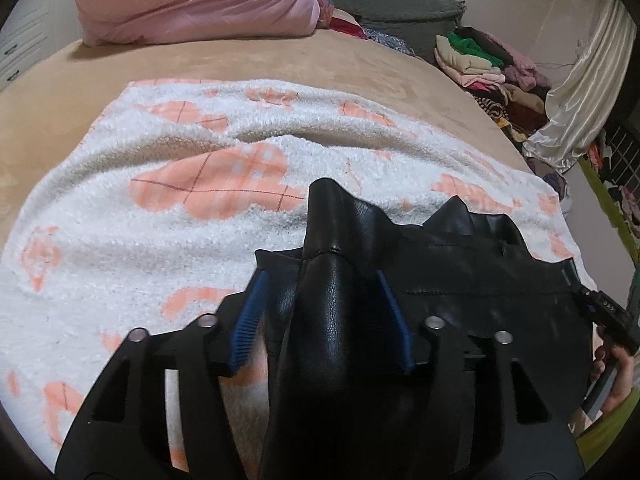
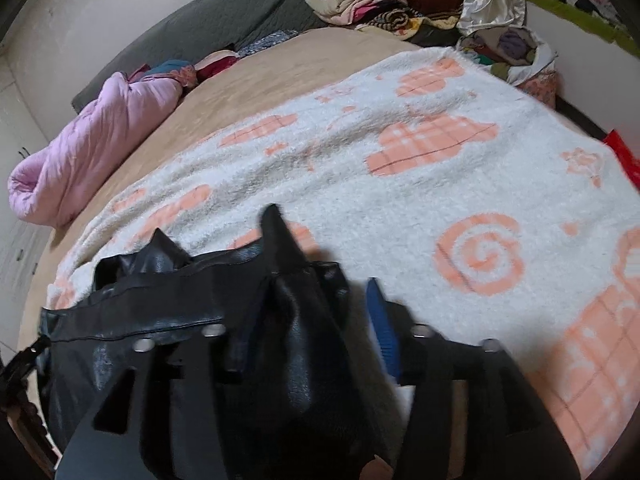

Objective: Fold large clothes

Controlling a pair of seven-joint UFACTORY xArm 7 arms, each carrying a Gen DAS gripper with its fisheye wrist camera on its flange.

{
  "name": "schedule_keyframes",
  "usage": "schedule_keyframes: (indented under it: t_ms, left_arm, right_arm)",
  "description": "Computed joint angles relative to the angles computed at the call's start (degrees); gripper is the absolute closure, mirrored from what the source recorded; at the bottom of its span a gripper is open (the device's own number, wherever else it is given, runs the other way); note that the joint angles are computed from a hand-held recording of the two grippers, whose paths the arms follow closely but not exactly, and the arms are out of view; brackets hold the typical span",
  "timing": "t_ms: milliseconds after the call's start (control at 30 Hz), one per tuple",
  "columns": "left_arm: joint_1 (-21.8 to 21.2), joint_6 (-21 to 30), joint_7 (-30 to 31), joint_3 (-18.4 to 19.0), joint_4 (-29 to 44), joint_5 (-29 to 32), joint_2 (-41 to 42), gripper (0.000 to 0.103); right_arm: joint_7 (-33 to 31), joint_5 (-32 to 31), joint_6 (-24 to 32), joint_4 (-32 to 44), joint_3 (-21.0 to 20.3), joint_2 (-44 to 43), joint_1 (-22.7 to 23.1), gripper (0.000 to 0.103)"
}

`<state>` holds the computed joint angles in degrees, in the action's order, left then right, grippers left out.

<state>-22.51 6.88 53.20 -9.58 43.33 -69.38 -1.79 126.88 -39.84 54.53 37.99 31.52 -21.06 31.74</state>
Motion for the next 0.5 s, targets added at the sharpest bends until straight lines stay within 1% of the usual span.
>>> schedule_keyframes:
  t_ms: [67, 133, 167, 200, 233, 267, 300, 367, 400, 433, 500]
  left_arm:
    - [-0.09, -0.61, -1.08, -0.11, -0.6, 1.25, -0.71, 0.051]
    - [-0.26, -0.66, -3.34, 0.09, -1.31, 3.27, -1.71, 0.042]
    - [-0.5, -0.67, -3.64, 0.32, -1.6, 3.51, -2.23, 0.034]
    - [-0.83, -0.8, -3.66, 0.55, -1.87, 3.61, -2.76, 0.033]
    - [-1.18, -1.23, -4.07, 0.68, -2.28, 4.1, -3.26, 0.033]
    - [-1.48, -1.65, -5.06, 0.8, -2.65, 5.18, -3.67, 0.032]
    - [-1.7, -2.26, -6.6, 0.83, -3.25, 6.89, -4.3, 0.022]
    - [-3.0, -3.36, -7.48, 1.65, -4.19, 7.67, -5.51, 0.01]
    - [-3.85, -3.48, -7.32, 2.34, -4.49, 7.49, -6.07, 0.01]
    - [-4.51, -3.63, -7.57, 2.9, -4.84, 7.71, -6.6, 0.01]
    - [-4.81, -4.29, -10.63, 3.11, -6.04, 10.84, -7.77, 0.01]
  right_arm:
    - [-0.03, 0.32, 0.74, -0.17, 0.38, -0.93, 0.57, 0.047]
    - [-0.35, 1.44, 1.73, -0.18, 0.7, -1.56, 1.02, 0.038]
    - [0.31, 1.41, 1.9, -0.47, 1.19, -2.3, 1.21, 0.036]
    - [0.88, 1.45, 1.74, -0.81, 1.58, -3.09, 1.41, 0.032]
    - [1.32, 1.93, 1.83, -1.07, 2.0, -3.87, 1.71, 0.025]
    - [1.72, 2.16, 2.0, -1.16, 2.51, -4.39, 1.78, 0.022]
    - [2.04, 2.17, 1.85, -1.26, 2.95, -4.92, 1.81, 0.02]
    - [2.12, 2.68, 2.19, -1.14, 3.96, -5.82, 2.12, 0.016]
    - [2.03, 2.96, 2.56, -0.85, 4.51, -6.05, 2.22, 0.014]
    - [2.02, 2.93, 2.48, -0.75, 4.9, -6.19, 2.16, 0.013]
    - [1.72, 3.15, 3.08, -0.18, 5.92, -6.41, 2.31, 0.011]
